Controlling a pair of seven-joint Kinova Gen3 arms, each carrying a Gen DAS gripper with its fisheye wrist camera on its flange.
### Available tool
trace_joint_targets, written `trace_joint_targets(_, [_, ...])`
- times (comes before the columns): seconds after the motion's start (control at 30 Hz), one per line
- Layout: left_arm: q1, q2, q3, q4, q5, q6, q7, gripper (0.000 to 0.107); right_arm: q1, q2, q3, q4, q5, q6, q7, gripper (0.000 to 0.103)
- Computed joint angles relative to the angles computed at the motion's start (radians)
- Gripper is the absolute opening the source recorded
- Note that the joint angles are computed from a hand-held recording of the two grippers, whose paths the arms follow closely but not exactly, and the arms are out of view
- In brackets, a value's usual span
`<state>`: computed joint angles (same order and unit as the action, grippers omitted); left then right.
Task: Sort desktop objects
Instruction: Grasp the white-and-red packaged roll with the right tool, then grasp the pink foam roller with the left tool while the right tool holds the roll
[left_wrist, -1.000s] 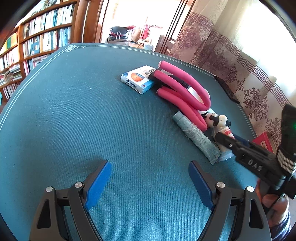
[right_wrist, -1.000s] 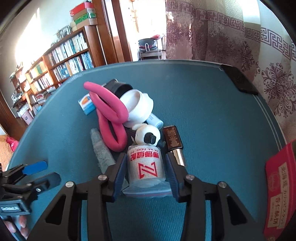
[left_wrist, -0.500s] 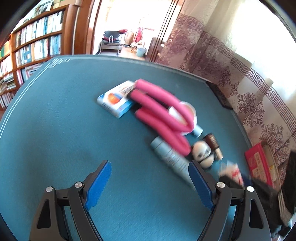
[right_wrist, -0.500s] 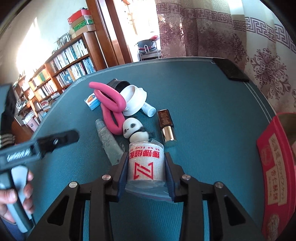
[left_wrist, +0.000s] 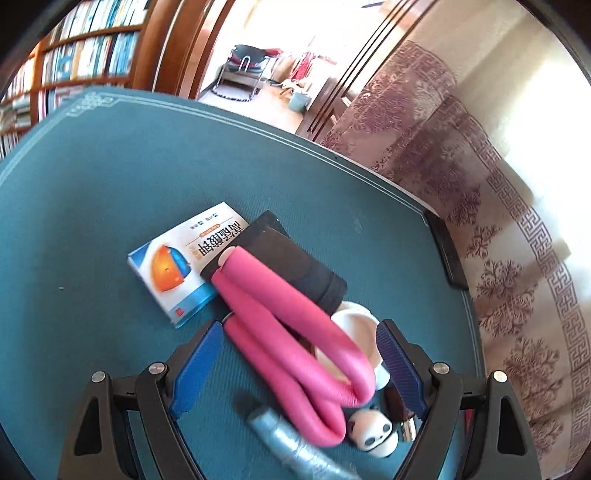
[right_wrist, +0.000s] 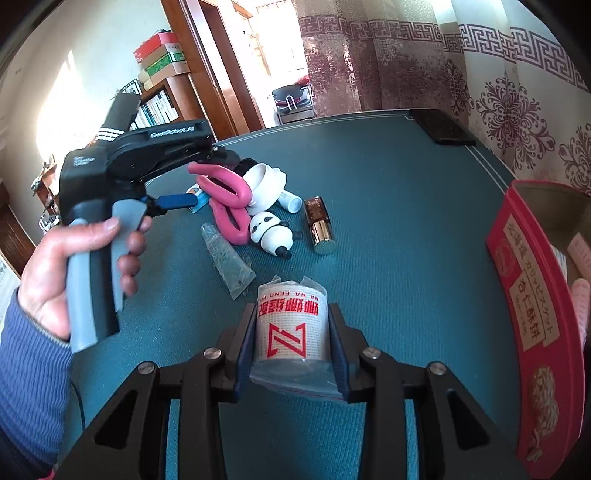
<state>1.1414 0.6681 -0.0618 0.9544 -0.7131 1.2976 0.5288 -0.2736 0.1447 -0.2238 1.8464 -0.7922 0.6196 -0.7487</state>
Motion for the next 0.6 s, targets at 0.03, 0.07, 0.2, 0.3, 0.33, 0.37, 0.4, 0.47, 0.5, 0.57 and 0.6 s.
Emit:
trace_joint_targets(0.03, [-0.002, -0.008, -0.002, 0.023, -0.009, -0.025, 0.012, 0.087, 0.003, 0.000, 0.001, 0.001, -0.003, 0.002, 0.003, 0.040])
trace_joint_targets(0.07, [-0.004, -0.008, -0.003, 0.029, -0.014, -0.033, 0.009, 0.086, 0.005, 0.003, 0.002, 0.001, -0.005, 0.002, 0.003, 0.040])
trace_joint_targets(0.2, [-0.011, -0.010, 0.003, 0.041, -0.026, -0.064, -0.045, 0.053, 0.011, 0.003, 0.004, 0.005, -0.010, 0.003, 0.000, 0.040])
trace_joint_targets(0.3, [0.004, -0.016, 0.005, 0.050, -0.045, -0.065, -0.072, 0.049, 0.013, -0.003, 0.004, 0.012, -0.014, 0.002, 0.005, 0.040])
trace_joint_targets(0.33, [0.008, -0.010, 0.008, 0.032, -0.046, -0.046, -0.092, 0.049, 0.013, -0.007, 0.005, 0.015, -0.016, 0.002, 0.006, 0.040])
trace_joint_targets(0.37, [0.016, 0.000, 0.012, 0.005, -0.047, -0.016, -0.121, 0.049, 0.012, -0.011, 0.005, 0.018, -0.018, 0.001, 0.009, 0.040])
trace_joint_targets(0.4, [0.024, 0.007, 0.013, -0.014, -0.047, 0.004, -0.142, 0.047, 0.012, -0.016, 0.005, 0.023, -0.022, 0.000, 0.013, 0.040])
trace_joint_targets(0.47, [0.041, 0.019, 0.013, -0.047, -0.051, 0.030, -0.180, 0.033, 0.010, -0.028, 0.007, 0.031, -0.027, 0.000, 0.022, 0.040])
trace_joint_targets(0.5, [0.050, 0.016, 0.009, -0.045, -0.052, 0.025, -0.184, 0.030, 0.010, -0.034, 0.009, 0.035, -0.032, 0.001, 0.027, 0.040])
trace_joint_targets(0.57, [0.077, 0.016, 0.000, -0.049, -0.064, 0.032, -0.178, 0.030, 0.008, -0.047, 0.014, 0.044, -0.044, 0.004, 0.038, 0.040])
trace_joint_targets(0.6, [0.088, 0.026, -0.001, -0.071, -0.068, 0.056, -0.193, 0.030, 0.006, -0.053, 0.017, 0.047, -0.048, 0.005, 0.042, 0.040])
